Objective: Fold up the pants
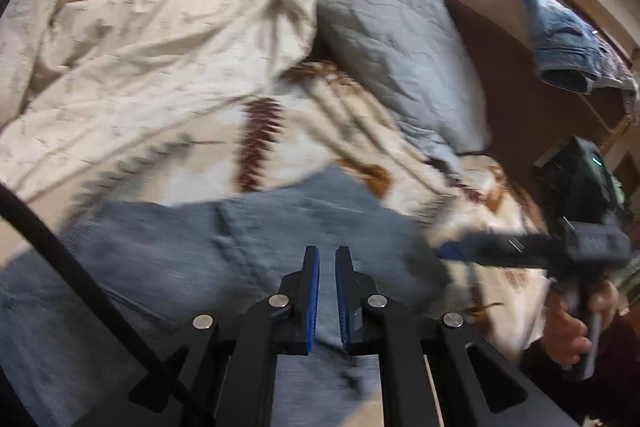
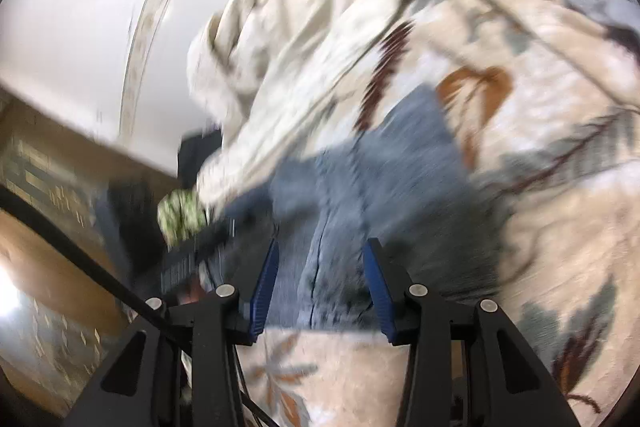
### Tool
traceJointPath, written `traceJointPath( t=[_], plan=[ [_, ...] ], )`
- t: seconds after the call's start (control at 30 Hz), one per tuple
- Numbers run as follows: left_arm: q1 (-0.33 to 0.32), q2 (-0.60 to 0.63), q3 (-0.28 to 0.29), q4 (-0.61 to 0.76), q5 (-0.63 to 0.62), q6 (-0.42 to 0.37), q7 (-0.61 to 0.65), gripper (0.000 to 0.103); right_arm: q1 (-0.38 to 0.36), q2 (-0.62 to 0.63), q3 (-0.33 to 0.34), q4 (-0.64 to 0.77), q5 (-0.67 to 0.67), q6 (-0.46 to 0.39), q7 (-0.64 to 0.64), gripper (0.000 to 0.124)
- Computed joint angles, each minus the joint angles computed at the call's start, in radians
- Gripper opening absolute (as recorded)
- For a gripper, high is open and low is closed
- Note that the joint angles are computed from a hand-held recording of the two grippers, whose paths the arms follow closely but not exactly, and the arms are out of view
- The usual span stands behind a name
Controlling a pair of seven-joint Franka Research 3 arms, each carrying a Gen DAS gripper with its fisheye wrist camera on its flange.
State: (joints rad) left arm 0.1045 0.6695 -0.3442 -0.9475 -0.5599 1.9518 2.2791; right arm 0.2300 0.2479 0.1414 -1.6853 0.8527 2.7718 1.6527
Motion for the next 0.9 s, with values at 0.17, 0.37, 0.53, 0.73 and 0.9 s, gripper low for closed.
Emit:
traceJointPath(
  t=[0.17, 0.37, 0.53, 0.73, 0.9],
  plan=[
    [-0.056, -0.101, 0.039, -0.173, 0.098, 0.038, 0.005, 0.010, 0.021, 0.040, -0.038, 0.038, -0.103, 0.054, 0.156, 0.045],
    [-0.047, -0.128, 0.058, -0.242, 0.113, 0.009, -0.071, 0.010, 0.006, 0.069, -0.021, 0.072, -0.144, 0.032, 0.212, 0.045],
    [0.018, -0.222, 0.044, -0.371, -0.001, 0.071, -0.024, 0.010, 0.011, 0.109, -0.025, 0.114, -0.187, -0.040, 0.269, 0.049],
    [0.063, -0.478, 0.118, -0.703, -0.179, 0.318, 0.098, 0.014, 0.050, 0.175, -0.074, 0.207, -0.382, -0.220, 0.408, 0.049],
    [0.023, -0.680, 0.218, -1.004, -0.183, 0.786, -0.069, 0.065, 0.106, 0.152, -0.108, 0.188, -0.545, -0.183, 0.455, 0.049]
  ],
)
